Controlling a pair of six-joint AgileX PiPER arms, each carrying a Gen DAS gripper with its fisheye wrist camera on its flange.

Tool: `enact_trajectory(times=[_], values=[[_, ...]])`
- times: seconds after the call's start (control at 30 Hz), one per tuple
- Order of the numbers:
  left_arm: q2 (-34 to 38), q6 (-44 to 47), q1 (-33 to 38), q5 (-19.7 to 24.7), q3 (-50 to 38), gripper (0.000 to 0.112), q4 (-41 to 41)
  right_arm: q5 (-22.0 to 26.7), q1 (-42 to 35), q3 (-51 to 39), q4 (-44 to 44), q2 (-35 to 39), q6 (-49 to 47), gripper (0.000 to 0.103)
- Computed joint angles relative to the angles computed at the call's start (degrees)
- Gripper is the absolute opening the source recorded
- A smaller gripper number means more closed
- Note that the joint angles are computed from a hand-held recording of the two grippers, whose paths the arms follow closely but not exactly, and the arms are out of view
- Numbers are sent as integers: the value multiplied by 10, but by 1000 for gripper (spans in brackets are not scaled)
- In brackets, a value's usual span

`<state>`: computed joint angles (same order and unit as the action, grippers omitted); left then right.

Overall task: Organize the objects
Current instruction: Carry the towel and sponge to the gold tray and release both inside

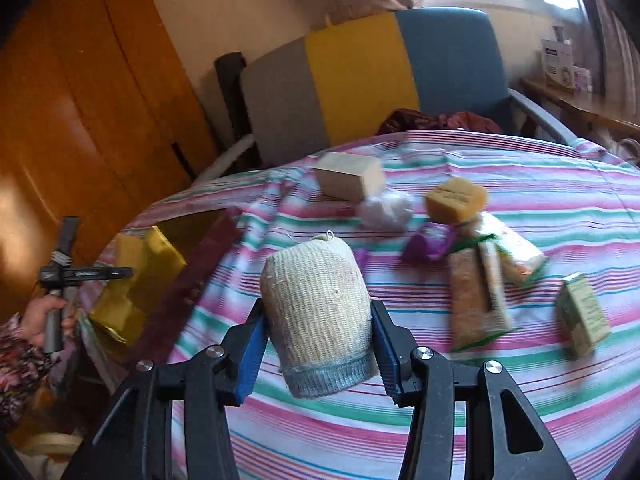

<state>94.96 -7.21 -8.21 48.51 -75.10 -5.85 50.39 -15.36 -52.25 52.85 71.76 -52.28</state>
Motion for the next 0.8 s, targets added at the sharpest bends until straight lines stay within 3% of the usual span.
enact_trajectory(times=[0.23, 0.37, 0.5, 0.6, 0.7, 0.8], values=[[40, 1, 25, 37, -27, 51, 25, -19, 112, 0, 37, -27, 43, 50], [28, -13, 28, 50, -16, 53, 32, -47, 188, -2, 46, -26, 63, 50], [0, -27, 25, 47, 1, 67, 44, -78, 248, 3, 57, -9, 68, 50], [-17, -30, 28, 45, 11, 68, 45, -96, 280, 10, 76, 8, 67, 50], [-58, -54, 33, 11, 46, 68, 48, -111, 308, 15, 88, 19, 71, 51], [-121, -59, 51, -50, 108, 68, 10, -122, 332, 14, 100, 32, 70, 51]])
